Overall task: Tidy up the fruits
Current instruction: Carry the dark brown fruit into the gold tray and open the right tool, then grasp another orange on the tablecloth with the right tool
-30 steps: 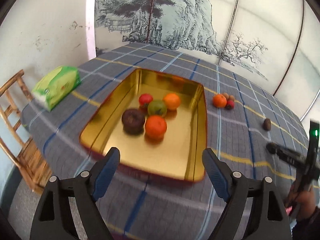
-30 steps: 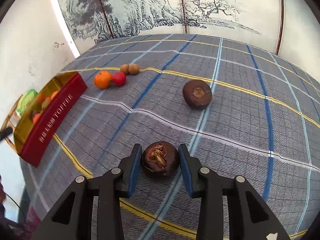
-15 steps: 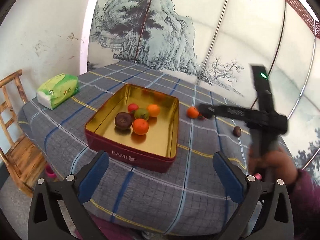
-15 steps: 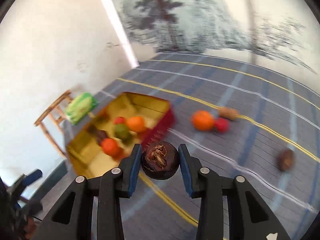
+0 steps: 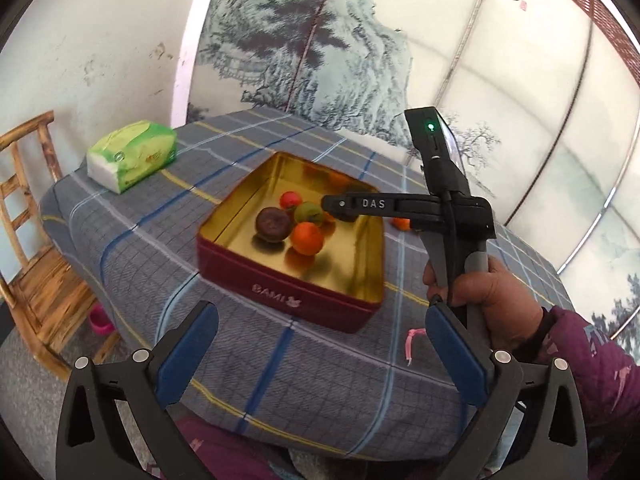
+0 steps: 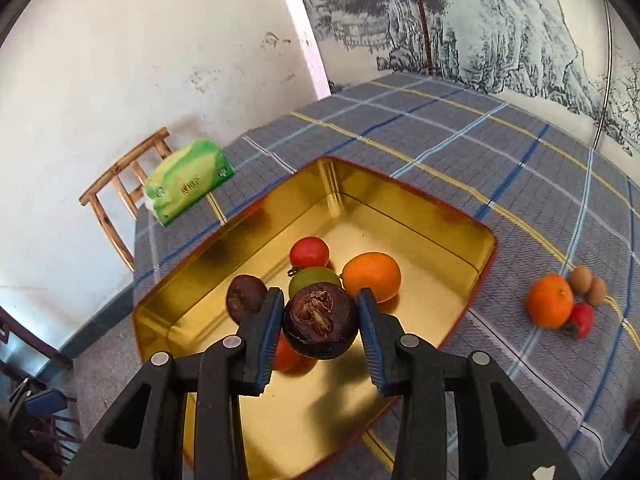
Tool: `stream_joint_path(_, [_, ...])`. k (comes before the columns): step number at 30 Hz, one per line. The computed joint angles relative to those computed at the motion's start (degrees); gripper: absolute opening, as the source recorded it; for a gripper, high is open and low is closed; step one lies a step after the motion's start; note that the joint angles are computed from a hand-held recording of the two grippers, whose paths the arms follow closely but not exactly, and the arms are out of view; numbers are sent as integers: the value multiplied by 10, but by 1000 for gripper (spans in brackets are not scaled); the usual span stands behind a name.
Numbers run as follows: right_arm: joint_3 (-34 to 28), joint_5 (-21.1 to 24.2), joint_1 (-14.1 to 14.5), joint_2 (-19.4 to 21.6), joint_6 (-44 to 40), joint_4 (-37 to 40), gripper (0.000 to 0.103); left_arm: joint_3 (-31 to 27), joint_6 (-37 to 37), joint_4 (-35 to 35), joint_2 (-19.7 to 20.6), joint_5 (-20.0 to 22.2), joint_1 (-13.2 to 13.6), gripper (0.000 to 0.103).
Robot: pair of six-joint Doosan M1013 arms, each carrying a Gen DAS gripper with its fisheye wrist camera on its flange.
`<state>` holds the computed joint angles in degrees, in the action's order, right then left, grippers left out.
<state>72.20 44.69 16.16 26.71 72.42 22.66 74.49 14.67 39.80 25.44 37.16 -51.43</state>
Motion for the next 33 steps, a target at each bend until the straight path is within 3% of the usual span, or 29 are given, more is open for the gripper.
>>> stream_joint_path(7, [-1,-10,6,4,20,-31,37,1,7,-22,2,1,6,103])
stream_joint_path(10, [16,-32,-2,-9,15,-4,43,-2,6,-23,4,7,6,103])
stream_joint_path(13, [45,-64,-17,-31,3,24,43,-2,-5,-10,4,9,6,103])
stream_joint_path(16, [65,-75,-32,-47,16,-28,44,-1,-9,-3,5,5,6,103])
stream_joint_path(23, [43,-29,-62,-34,36,-120,45,-18,24,-20,16,12,7,103])
stream_joint_path(33, [-41,30,-50,31,10,-203,46,-39,50,-36,30,38,10,103])
